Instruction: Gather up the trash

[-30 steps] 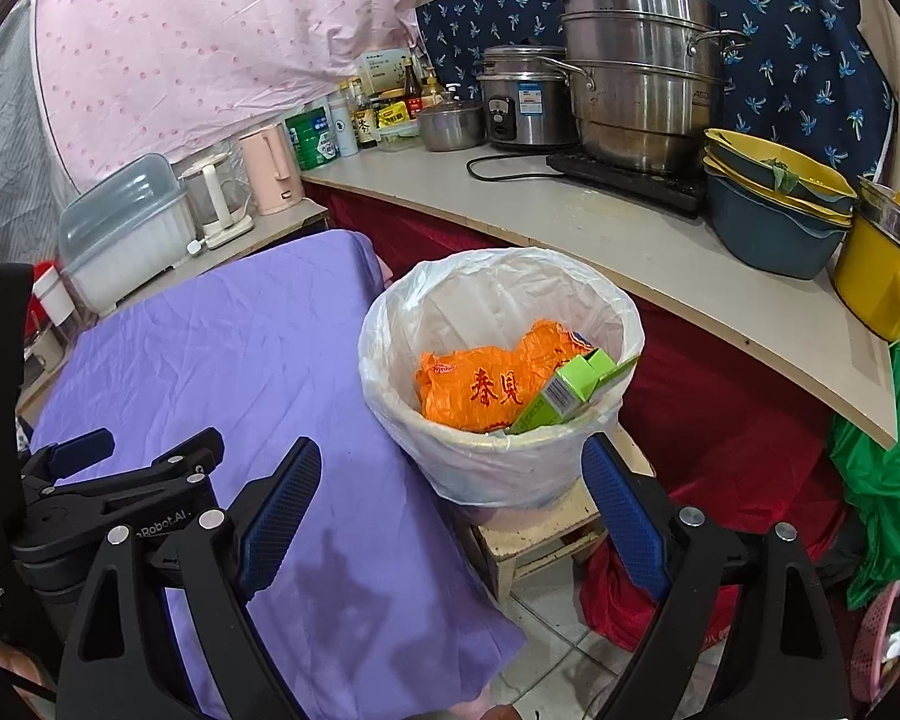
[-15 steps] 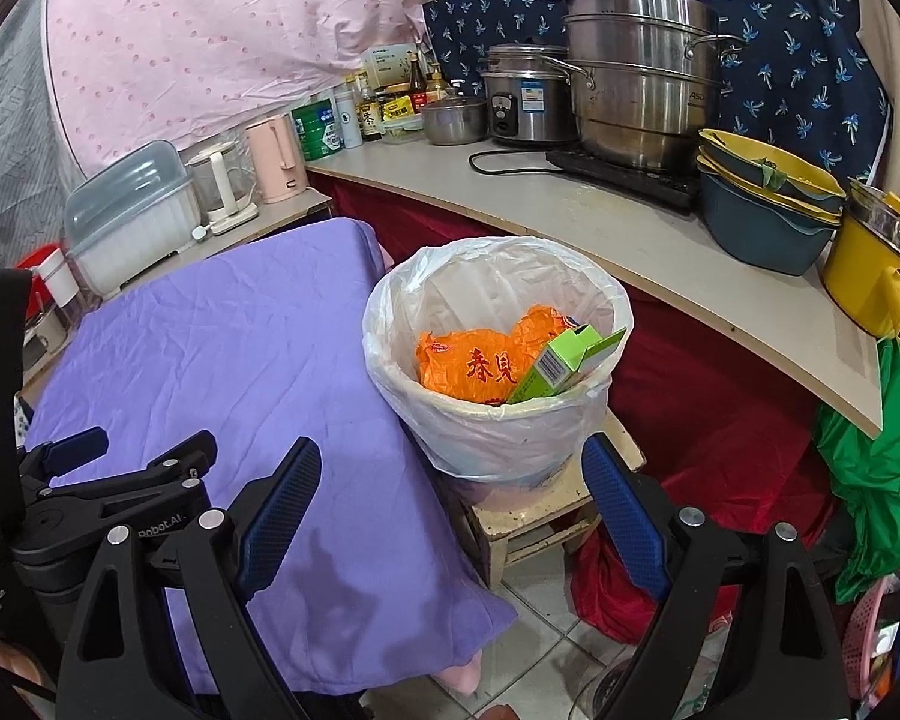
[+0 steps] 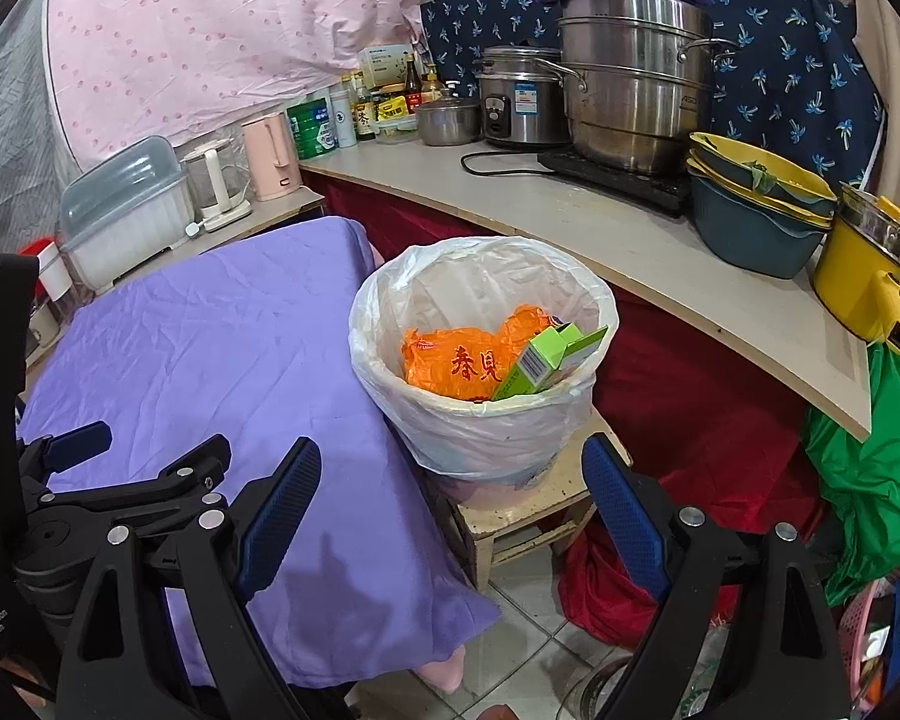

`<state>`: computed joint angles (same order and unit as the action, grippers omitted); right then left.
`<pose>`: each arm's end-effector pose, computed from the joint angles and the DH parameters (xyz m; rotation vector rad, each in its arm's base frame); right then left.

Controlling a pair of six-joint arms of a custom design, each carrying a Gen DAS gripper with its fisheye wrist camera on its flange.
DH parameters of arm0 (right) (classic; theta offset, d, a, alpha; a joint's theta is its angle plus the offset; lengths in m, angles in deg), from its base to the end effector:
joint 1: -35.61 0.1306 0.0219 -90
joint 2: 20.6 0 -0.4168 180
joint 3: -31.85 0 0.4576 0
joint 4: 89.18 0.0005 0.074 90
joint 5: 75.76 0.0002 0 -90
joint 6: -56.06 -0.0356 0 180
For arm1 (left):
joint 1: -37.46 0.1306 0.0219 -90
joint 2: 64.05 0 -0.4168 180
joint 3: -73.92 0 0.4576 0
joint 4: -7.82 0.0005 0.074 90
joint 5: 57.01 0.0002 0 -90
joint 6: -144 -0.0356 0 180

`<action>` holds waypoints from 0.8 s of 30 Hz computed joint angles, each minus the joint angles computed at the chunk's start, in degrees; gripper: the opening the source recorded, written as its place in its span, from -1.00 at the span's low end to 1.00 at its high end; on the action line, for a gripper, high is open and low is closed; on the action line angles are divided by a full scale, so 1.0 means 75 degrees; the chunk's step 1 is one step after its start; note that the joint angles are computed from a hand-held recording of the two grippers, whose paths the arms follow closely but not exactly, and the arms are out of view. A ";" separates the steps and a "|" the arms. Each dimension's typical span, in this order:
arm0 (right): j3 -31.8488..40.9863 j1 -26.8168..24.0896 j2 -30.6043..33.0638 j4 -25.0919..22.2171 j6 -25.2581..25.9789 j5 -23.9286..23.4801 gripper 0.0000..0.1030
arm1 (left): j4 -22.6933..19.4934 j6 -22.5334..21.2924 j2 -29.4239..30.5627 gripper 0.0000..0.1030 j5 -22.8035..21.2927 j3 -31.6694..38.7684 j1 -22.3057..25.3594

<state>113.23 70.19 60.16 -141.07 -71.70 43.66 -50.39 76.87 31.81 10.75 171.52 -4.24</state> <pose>0.4038 0.2565 0.4649 0.2769 2.3013 -0.0104 0.4422 -0.3766 0.4699 0.2574 2.4386 0.0129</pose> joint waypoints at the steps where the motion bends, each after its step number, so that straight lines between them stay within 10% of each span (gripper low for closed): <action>1: -0.0004 -0.0012 -0.0001 -0.0019 -0.0016 0.0006 0.65 | -0.0002 -0.0001 0.0003 0.80 -0.0002 0.0003 -0.0009; 24: -0.0137 -0.0076 -0.0019 -0.0033 -0.0131 -0.0070 0.65 | -0.0107 0.0098 0.0090 0.80 0.0094 0.0061 -0.0068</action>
